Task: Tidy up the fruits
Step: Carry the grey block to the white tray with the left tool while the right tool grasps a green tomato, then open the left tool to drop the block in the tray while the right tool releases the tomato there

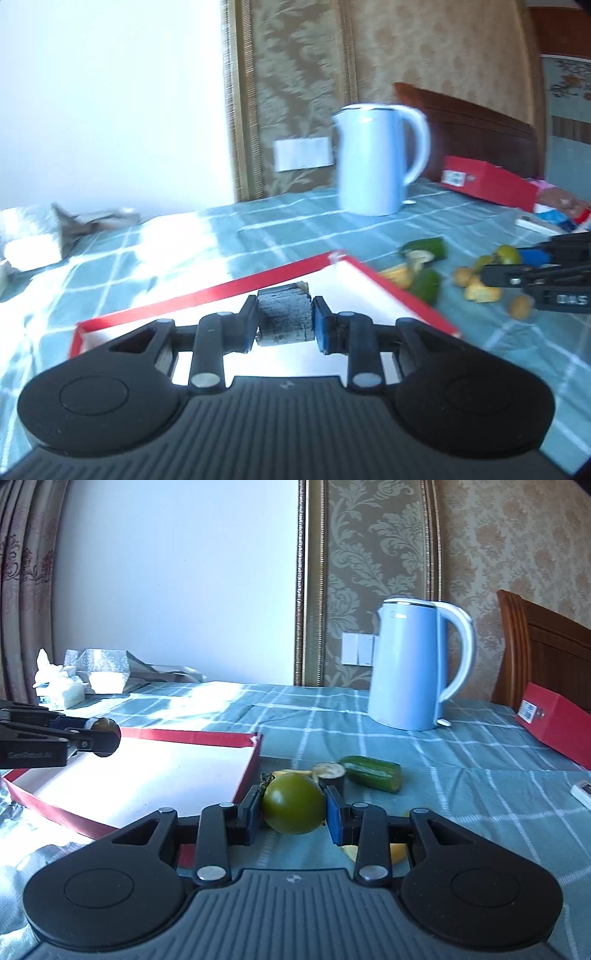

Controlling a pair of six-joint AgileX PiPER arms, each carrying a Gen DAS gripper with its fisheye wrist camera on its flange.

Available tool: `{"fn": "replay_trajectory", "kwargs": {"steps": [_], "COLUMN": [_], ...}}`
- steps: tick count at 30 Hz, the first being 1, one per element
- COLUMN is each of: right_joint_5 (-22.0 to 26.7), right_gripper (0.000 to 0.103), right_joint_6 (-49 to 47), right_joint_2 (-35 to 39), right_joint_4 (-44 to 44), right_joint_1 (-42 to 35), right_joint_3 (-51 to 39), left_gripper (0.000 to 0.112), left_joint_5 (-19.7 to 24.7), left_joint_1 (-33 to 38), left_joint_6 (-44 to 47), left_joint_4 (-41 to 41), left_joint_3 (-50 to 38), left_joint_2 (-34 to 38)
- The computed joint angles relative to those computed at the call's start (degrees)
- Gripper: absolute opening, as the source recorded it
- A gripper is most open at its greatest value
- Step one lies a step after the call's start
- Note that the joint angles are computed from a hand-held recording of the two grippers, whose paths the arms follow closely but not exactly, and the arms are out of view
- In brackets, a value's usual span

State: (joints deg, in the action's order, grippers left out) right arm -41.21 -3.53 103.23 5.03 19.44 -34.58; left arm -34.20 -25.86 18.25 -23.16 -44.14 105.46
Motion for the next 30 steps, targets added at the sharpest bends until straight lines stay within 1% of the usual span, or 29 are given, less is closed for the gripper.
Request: {"fn": "replay_trajectory", "kwargs": {"steps": [1, 3, 6, 7, 8, 11, 13, 15, 16, 17, 18, 19, 20, 21, 22, 24, 28, 30], "right_joint_5": [0.83, 1.94, 3.09, 3.49, 4.09, 5.51, 6.84, 9.03, 10.42, 11.39, 12.84, 13.99, 14.93, 16.38, 18.51, 21.17, 24.18, 26.01], "right_gripper": [0.035, 0.035, 0.035, 0.035, 0.035, 0.035, 0.035, 0.035, 0.035, 0.035, 0.035, 0.035, 0.035, 0.035, 0.035, 0.035, 0.035, 0.035], "right_joint_6": [-1.02, -1.72, -3.23, -3.4, -3.1, -3.5, -3.67, -4.15, -4.19, -3.88, -2.77, -1.91, -1.67, -1.76, -1.63, -2.36, -0.74, 1.4], "right_joint_2": [0.88, 2.19, 3.75, 4.25, 4.68, 5.6, 6.4, 7.43, 7.95, 8.3, 8.73, 9.15, 9.71, 10.29, 10.95, 12.63, 15.27, 16.31], "right_joint_4": [0.8, 1.38, 2.42, 2.69, 2.44, 2.96, 3.0, 2.94, 2.76, 2.39, 1.01, 0.07, -0.07, -0.02, -0.45, 0.51, 0.31, -1.13], "right_joint_1": [1.18, 2.86, 4.77, 5.17, 5.37, 6.35, 6.95, 7.34, 7.5, 7.61, 7.61, 7.75, 8.0, 8.27, 8.51, 9.34, 10.16, 10.22], "right_joint_3": [-1.65, -4.2, -7.03, -7.74, -8.43, -9.66, -11.02, -13.32, -14.65, -15.57, -16.9, -18.13, -19.44, -20.98, -22.84, -26.09, -30.28, -32.13], "left_gripper": [0.027, 0.027, 0.027, 0.027, 0.027, 0.028, 0.029, 0.029, 0.032, 0.049, 0.059, 0.079, 0.094, 0.096, 0.096, 0.096, 0.096, 0.096], "left_joint_5": [0.9, 1.41, 5.83, 6.59, 6.93, 10.13, 10.51, 10.53, 10.72, 10.58, 8.15, 3.44, -1.1, -4.81, -6.94, -8.91, -9.03, -8.52], "left_joint_1": [1.16, 4.19, 6.82, 7.45, 8.54, 10.1, 10.68, 10.52, 10.55, 10.62, 10.11, 8.71, 7.24, 6.03, 5.3, 4.27, 3.54, 4.01], "left_joint_6": [1.78, 1.46, 4.24, 4.19, 2.93, 5.4, 4.93, 6.41, 5.71, 5.05, 5.5, 7.57, 9.35, 10.12, 9.94, 9.7, 8.58, 6.23], "left_joint_4": [-2.48, -3.03, -7.28, -7.51, -5.71, -8.02, -6.57, -8.53, -8.26, -7.45, -8.04, -10.91, -13.43, -14.51, -14.24, -14.46, -14.13, -12.78], "left_joint_3": [-0.82, -1.88, -4.88, -5.57, -5.61, -8.08, -8.94, -9.25, -9.14, -8.52, -7.14, -5.24, -3.59, -1.82, -0.29, 1.48, 3.14, 3.77], "left_joint_2": [0.55, 2.31, 3.96, 4.42, 4.83, 6.28, 7.29, 7.37, 7.1, 6.54, 5.91, 5.12, 4.55, 3.68, 2.59, 1.06, -0.42, -0.73]}}
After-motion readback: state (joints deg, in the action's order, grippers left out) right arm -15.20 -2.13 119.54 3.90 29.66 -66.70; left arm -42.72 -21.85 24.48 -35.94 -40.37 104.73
